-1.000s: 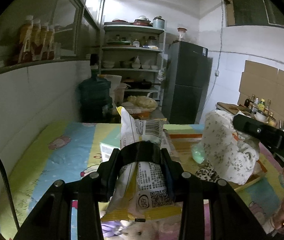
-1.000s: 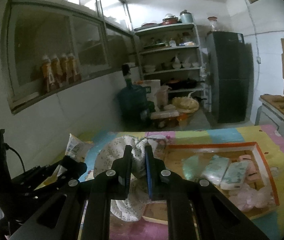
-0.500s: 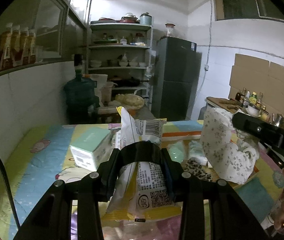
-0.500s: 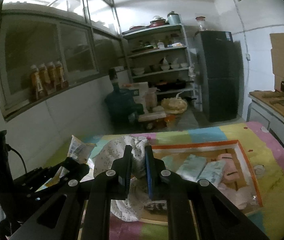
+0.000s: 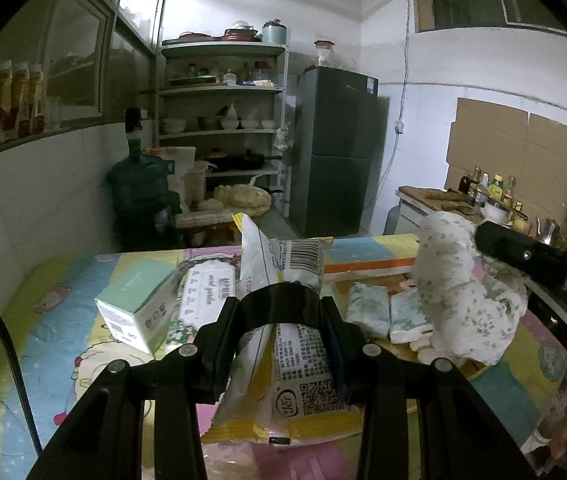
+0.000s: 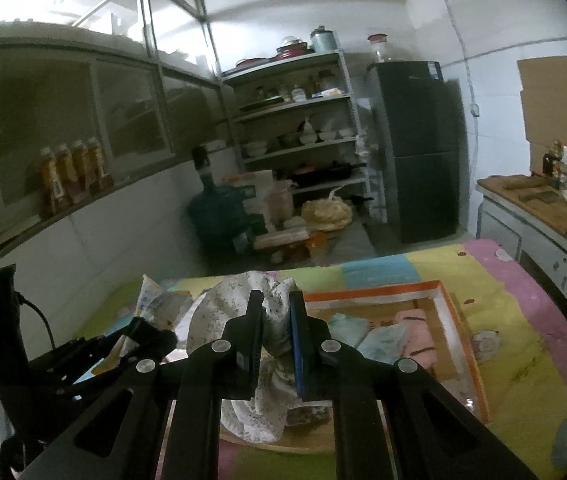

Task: Organize soft objects
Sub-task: 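Carry the snack bag and floral cloth over the cardboard box with both tools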

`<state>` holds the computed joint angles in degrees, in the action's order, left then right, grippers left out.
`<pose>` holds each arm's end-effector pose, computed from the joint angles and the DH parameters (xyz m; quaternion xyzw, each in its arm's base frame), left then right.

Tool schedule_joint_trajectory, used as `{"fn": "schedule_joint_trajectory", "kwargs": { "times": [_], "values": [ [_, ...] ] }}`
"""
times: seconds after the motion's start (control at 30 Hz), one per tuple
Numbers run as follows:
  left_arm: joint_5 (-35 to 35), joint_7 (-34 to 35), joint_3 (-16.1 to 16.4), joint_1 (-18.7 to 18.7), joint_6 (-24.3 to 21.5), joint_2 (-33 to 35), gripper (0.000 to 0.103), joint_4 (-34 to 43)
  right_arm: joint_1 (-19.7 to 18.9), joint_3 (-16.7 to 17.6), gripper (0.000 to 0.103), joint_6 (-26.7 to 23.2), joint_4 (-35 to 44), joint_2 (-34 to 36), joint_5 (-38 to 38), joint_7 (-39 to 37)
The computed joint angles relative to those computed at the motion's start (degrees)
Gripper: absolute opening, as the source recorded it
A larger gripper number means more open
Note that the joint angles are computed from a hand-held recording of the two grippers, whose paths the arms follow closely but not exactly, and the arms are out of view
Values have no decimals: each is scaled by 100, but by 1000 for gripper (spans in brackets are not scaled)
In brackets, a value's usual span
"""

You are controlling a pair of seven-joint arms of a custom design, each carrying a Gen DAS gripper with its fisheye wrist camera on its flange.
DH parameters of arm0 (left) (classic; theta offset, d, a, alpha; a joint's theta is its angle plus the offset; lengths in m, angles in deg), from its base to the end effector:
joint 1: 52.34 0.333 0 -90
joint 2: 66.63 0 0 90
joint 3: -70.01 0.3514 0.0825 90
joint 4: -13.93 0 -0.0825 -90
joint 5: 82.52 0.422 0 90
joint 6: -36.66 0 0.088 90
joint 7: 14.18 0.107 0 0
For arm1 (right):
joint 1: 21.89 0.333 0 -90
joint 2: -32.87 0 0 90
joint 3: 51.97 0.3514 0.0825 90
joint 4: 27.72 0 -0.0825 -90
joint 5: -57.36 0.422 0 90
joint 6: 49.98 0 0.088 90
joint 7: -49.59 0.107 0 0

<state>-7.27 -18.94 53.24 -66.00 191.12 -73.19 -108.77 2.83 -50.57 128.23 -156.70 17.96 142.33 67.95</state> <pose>0.4833 -0.3273 0.5240 -0.6261 0.5924 -0.3721 0.3445 0.4958 0.1504 0.5595 -0.6623 0.5163 -0.2226 0.4952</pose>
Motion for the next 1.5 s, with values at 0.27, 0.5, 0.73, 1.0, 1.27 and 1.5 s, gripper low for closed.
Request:
{"fn": "schedule_joint_trajectory", "kwargs": {
  "times": [0.27, 0.5, 0.73, 1.0, 1.27, 1.5],
  "values": [
    [-68, -19, 47, -86, -7, 344, 40, 298, -225, -67, 13, 186, 87, 60, 289, -246],
    [-218, 160, 146, -246, 1, 703, 40, 609, -509, -84, 13, 64, 168, 168, 463, -352],
    [-359, 377, 254, -444, 21, 1051, 40, 937, -690, -89, 13, -65, 209, 287, 394, -227],
    [-626, 711, 392, -650, 61, 1412, 40, 1244, -820, -131, 13, -175, 257, 420, 273, -95],
    [-935, 1041, 516, -835, 73, 1723, 40, 1496, -914, -146, 13, -268, 346, 629, 107, 108],
    [-1173, 1302, 616, -933, 104, 1927, 40, 1654, -977, -143, 13, -368, 455, 822, -42, 234]
  ]
}}
